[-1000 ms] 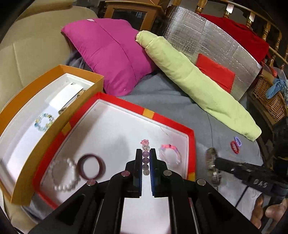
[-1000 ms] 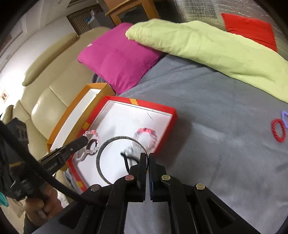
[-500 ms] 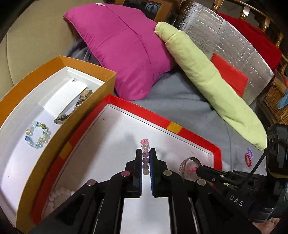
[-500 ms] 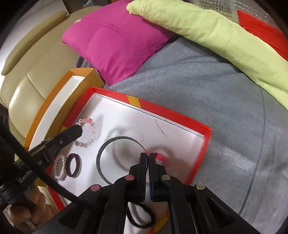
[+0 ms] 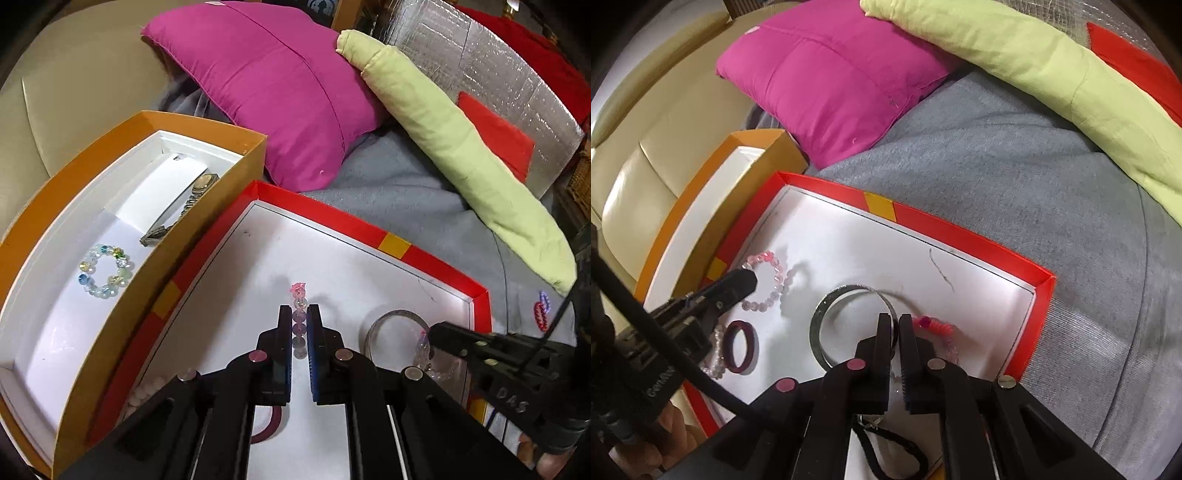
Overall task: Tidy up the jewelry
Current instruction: 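Open the right tool to drop the silver bangle while the left tool releases the pink bracelet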
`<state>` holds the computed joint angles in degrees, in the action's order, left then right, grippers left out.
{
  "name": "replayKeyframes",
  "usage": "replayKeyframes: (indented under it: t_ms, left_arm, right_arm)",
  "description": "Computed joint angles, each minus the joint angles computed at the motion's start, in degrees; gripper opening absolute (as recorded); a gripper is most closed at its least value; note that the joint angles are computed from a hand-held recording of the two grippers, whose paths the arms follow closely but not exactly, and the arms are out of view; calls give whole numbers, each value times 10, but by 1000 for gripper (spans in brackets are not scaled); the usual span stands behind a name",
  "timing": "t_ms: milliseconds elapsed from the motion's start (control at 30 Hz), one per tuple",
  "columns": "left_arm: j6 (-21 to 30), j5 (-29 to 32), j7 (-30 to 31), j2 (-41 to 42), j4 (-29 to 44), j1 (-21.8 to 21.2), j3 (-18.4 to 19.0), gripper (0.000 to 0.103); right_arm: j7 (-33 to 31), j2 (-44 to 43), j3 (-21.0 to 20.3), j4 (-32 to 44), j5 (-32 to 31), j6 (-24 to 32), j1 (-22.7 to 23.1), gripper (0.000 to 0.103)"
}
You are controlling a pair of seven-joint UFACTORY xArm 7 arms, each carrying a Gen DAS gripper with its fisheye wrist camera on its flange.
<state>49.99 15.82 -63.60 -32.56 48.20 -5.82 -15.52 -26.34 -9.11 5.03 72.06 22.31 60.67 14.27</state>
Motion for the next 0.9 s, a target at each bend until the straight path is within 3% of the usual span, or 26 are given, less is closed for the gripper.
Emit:
replayKeyframes:
  t_ms: [200, 233, 267, 300, 333, 367, 400, 533, 633, 900]
  left_arm:
    - [49, 17, -16, -8, 23, 2, -20, 10]
    - [56, 17, -17, -9, 27, 1, -21, 11]
    - [60, 18, -18, -10, 30, 0, -22, 21]
    - [67, 20, -21, -12, 34, -1, -25, 36]
    - [74, 26, -29, -16, 37, 0, -33, 42]
    - [79, 33, -37, -19, 40, 1, -39, 48]
    - [88, 41, -44, -20, 47, 3, -47, 48]
    - [121, 61, -60, -7, 82, -2, -75, 48]
    - [138, 83, -78, 18, 116, -9, -100, 55]
    - [191, 180, -113, 164, 267, -48, -171, 60]
  right_arm:
    - [-14, -35, -16, -12, 14, 10, -9, 7]
    - [-16, -40, -18, -14, 15, 12, -10, 7]
    - [-19, -47, -21, -18, 14, 13, -12, 10]
    - [-25, -55, -26, -22, 19, 16, -14, 27]
    - [-29, -61, -31, -26, 24, 19, -16, 40]
    - [-37, -71, -38, -32, 32, 18, -18, 65]
    - [-47, -84, -43, -42, 39, 13, -21, 72]
    - [-81, -113, -73, -58, 53, 36, -35, 72]
    - [-106, -124, -100, -66, 54, 63, -55, 73]
    - [-170, -95, -168, -48, 32, 103, -151, 79]
